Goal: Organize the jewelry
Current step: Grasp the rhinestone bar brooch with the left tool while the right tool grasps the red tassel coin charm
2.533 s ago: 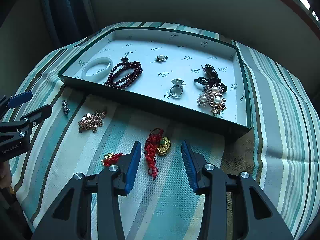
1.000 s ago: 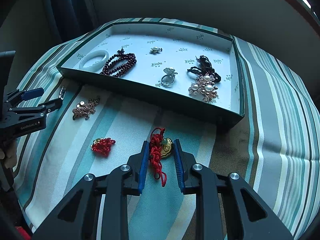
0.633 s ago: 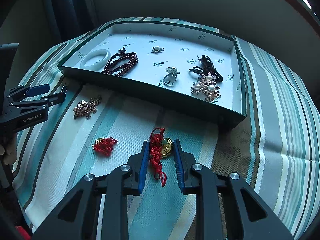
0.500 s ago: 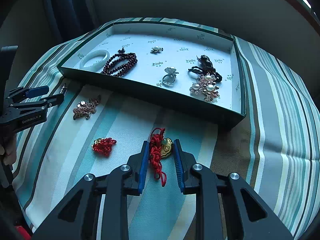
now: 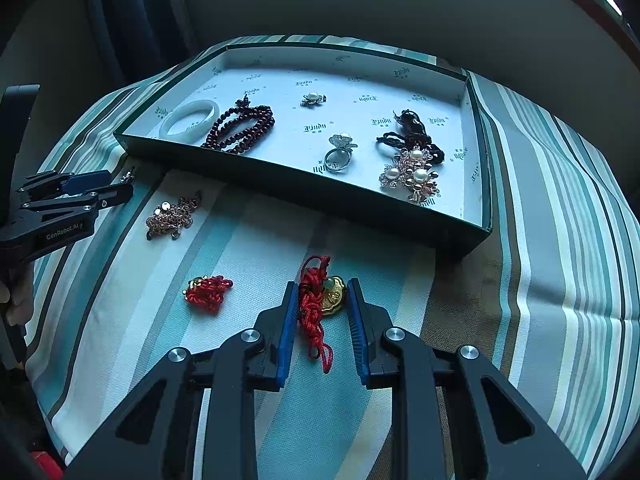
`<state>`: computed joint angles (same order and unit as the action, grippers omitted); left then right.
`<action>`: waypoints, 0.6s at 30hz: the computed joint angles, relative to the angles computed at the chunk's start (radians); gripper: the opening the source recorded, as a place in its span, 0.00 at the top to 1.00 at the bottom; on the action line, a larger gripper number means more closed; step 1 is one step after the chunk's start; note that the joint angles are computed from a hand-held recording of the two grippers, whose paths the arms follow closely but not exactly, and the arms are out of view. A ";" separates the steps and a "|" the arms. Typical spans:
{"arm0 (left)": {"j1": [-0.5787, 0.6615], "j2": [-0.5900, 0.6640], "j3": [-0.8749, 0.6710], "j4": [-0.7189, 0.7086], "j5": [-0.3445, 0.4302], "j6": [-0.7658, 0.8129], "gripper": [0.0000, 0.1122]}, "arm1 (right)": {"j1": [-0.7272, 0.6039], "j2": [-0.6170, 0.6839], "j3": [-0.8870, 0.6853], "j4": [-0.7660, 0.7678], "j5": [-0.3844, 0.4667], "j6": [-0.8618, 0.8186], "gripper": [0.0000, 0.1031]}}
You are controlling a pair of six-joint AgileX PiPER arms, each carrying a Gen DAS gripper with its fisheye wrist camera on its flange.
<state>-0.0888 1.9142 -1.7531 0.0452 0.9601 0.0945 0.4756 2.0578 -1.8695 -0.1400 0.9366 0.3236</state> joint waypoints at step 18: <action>0.035 0.013 -0.031 -0.119 0.052 0.122 0.88 | 0.000 0.001 -0.005 0.000 0.004 0.002 0.75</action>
